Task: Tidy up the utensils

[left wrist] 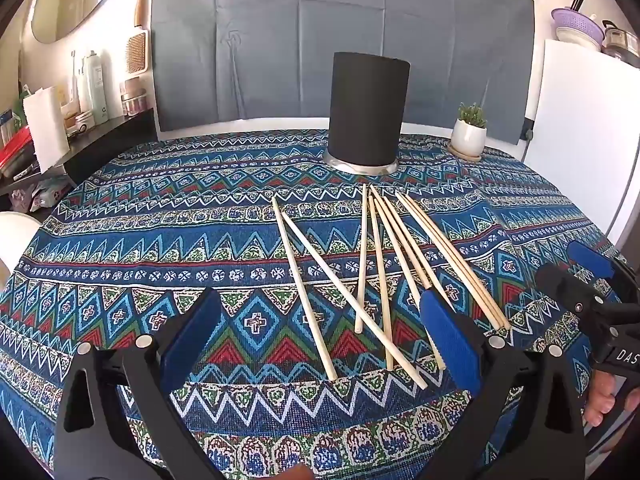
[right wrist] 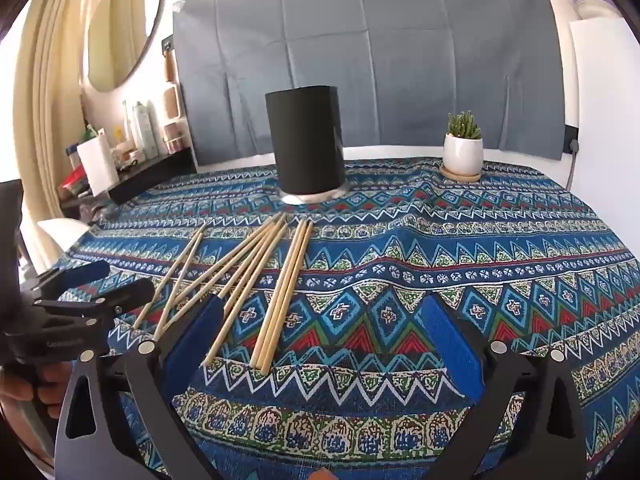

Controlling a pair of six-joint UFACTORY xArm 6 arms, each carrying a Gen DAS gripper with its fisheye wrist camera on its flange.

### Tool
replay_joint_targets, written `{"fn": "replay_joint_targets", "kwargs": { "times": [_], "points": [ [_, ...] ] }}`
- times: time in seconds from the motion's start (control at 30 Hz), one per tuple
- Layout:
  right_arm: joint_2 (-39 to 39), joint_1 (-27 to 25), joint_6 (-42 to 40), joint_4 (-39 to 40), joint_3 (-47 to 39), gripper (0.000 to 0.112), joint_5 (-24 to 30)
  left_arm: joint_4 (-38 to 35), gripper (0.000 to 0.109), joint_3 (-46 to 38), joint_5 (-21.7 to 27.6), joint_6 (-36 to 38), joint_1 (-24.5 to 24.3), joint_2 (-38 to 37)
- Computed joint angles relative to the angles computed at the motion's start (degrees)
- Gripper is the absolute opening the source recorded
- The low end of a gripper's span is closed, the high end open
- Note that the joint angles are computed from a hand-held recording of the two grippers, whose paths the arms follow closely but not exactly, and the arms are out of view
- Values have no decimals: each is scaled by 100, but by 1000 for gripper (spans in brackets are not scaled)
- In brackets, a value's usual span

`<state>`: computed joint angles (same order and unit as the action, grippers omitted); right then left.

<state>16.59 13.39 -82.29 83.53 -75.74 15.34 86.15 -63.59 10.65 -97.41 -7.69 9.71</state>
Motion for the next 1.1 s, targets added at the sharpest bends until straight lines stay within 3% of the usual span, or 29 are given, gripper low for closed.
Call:
{"fn": "replay_joint_targets", "kwargs": {
  "times": [0.27, 0.5, 1.1],
  "points": [
    [52, 6, -68, 36, -30, 95, 18, 89, 97, -3, -200, -70, 152, 34],
    [87, -4, 296, -331, -59, 95, 68, 578, 97, 15, 70, -497, -47, 17],
    [59, -34, 439, -501, -14, 95, 196, -139, 97, -33, 124, 266, -104, 48]
  ]
}}
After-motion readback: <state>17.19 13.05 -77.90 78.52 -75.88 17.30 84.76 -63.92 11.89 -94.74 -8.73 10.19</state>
